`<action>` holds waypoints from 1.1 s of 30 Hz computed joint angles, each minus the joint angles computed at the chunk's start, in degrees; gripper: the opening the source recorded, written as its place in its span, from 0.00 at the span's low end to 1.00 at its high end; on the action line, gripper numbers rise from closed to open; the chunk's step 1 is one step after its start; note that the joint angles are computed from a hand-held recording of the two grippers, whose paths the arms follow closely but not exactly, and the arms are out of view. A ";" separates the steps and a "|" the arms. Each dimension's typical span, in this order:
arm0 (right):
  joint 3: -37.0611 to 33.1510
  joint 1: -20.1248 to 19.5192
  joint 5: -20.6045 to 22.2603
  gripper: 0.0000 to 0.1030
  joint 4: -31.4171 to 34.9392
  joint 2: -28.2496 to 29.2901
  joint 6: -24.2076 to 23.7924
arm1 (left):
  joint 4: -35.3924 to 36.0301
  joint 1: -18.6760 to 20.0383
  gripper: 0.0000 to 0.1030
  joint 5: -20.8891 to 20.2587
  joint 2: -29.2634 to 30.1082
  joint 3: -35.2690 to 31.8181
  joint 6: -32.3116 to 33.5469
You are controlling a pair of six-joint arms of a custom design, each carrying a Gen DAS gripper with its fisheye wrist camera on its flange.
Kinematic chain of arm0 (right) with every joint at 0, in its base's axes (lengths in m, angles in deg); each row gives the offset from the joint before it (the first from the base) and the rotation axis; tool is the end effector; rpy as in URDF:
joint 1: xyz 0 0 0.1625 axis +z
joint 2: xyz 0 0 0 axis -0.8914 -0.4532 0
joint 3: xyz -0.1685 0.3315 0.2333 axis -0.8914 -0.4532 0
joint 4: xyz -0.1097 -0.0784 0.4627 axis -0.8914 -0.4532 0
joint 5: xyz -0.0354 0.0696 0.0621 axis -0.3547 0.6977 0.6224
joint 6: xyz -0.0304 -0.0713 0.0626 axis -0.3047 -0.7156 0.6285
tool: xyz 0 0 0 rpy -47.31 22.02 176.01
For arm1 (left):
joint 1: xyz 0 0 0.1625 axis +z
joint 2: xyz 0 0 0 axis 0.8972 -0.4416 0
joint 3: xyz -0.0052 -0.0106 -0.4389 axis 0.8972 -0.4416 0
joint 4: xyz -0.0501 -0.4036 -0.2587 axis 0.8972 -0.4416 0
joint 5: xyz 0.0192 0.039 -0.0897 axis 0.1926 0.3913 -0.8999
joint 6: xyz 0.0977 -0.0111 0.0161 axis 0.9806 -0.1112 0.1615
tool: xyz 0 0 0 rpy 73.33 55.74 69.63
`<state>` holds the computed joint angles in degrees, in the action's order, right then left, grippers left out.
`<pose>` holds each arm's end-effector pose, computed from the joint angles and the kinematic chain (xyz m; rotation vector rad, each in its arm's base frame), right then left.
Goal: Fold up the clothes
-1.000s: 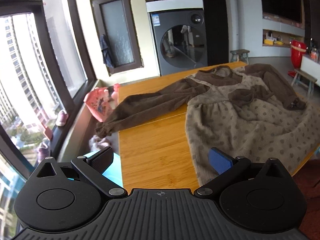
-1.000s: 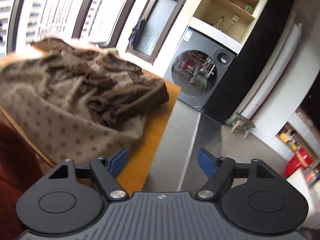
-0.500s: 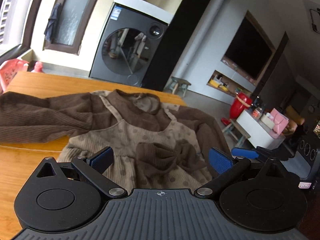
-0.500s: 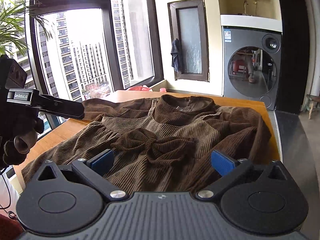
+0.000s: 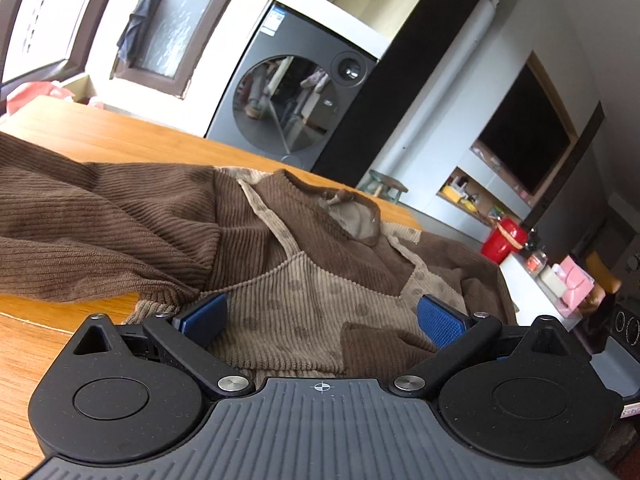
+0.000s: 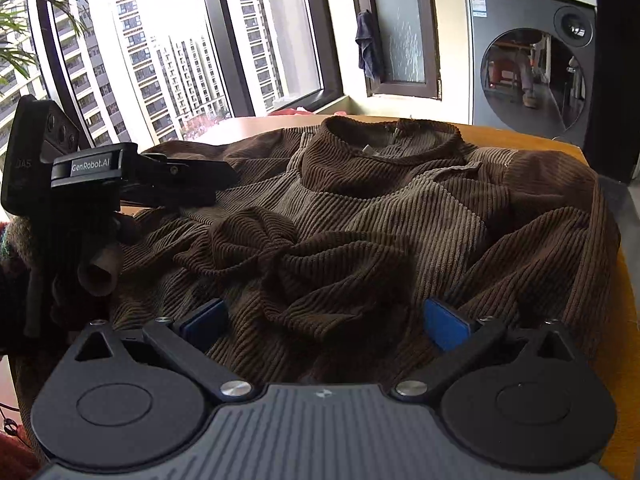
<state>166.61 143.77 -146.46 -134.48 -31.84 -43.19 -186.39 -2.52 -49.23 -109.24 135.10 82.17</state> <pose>0.0174 -0.6872 0.2288 0.9291 -2.4925 0.7603 -0.2297 -0.7641 -0.0790 0.5262 2.7193 -1.2132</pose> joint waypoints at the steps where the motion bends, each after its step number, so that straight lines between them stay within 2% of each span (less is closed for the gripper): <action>1: 0.17 0.30 -0.99 1.00 0.61 -0.42 -0.84 | -0.01 0.00 1.00 0.03 -0.04 0.07 -0.06; 3: 0.49 0.92 -2.99 1.00 1.82 -1.25 -2.47 | 0.18 -0.14 1.00 0.38 -0.09 0.21 0.06; 4: 1.66 0.96 -2.70 1.00 0.92 -2.75 -3.51 | 0.33 -0.08 1.00 0.20 -0.19 0.29 -0.20; 6: 4.80 0.75 -0.71 1.00 -2.10 -6.78 -5.77 | 0.59 0.13 1.00 -0.41 -0.35 0.37 -0.88; 8: 8.08 0.82 -1.83 1.00 -6.09 -10.44 -8.08 | 0.66 0.36 1.00 -1.10 -0.43 0.38 -1.45; 11: 11.61 0.56 -5.75 1.00 -9.31 -13.73 -6.99 | 0.64 0.44 1.00 -1.46 -0.52 0.49 -1.77; 13: 12.56 0.01 -8.10 0.99 -10.53 -13.93 -2.42 | 0.65 0.46 1.00 -1.49 -0.56 0.54 -1.78; 15: 12.51 -1.32 -7.41 0.84 -9.30 -14.09 6.16 | 0.67 0.47 1.00 -1.62 -0.61 0.58 -1.90; 16: 12.07 -2.27 -5.55 0.67 -6.85 -14.43 11.31 | 0.67 0.51 1.00 -1.74 -0.64 0.60 -1.98; 17: 11.58 -3.23 -3.55 0.57 -4.51 -14.72 16.37 | 0.64 0.56 1.00 -1.90 -0.68 0.65 -2.09; 18: 11.15 -3.76 -2.83 0.56 -3.21 -14.49 20.00 | 0.61 0.62 1.00 -2.07 -0.73 0.70 -2.22; 19: 10.89 -3.89 -3.34 0.56 -3.09 -13.90 21.44 | 0.57 0.67 1.00 -2.24 -0.77 0.76 -2.34; 21: 11.43 -3.71 -4.14 0.53 -6.08 -12.72 18.81 | 0.65 0.74 1.00 -2.51 -0.86 0.83 -2.55; 23: 11.14 -3.30 -2.90 0.23 -6.50 -11.94 17.09 | 1.14 0.75 1.00 -2.72 -1.01 0.89 -2.60; 25: 9.94 -2.69 -1.09 0.12 -6.72 -11.61 16.07 | 1.69 0.75 1.00 -2.92 -1.16 0.95 -2.62; 29: 4.28 -0.69 3.81 0.09 -9.24 -11.73 14.99 | 2.58 0.78 1.00 -3.56 -1.57 1.28 -2.17; 33: -4.55 2.75 5.10 0.08 -11.31 -9.52 16.19 | 2.02 1.09 1.00 -4.51 -1.69 1.47 -2.74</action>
<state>162.06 146.52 -141.36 -145.78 -41.37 -27.01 -184.37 -1.43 -53.74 -110.93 136.57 79.43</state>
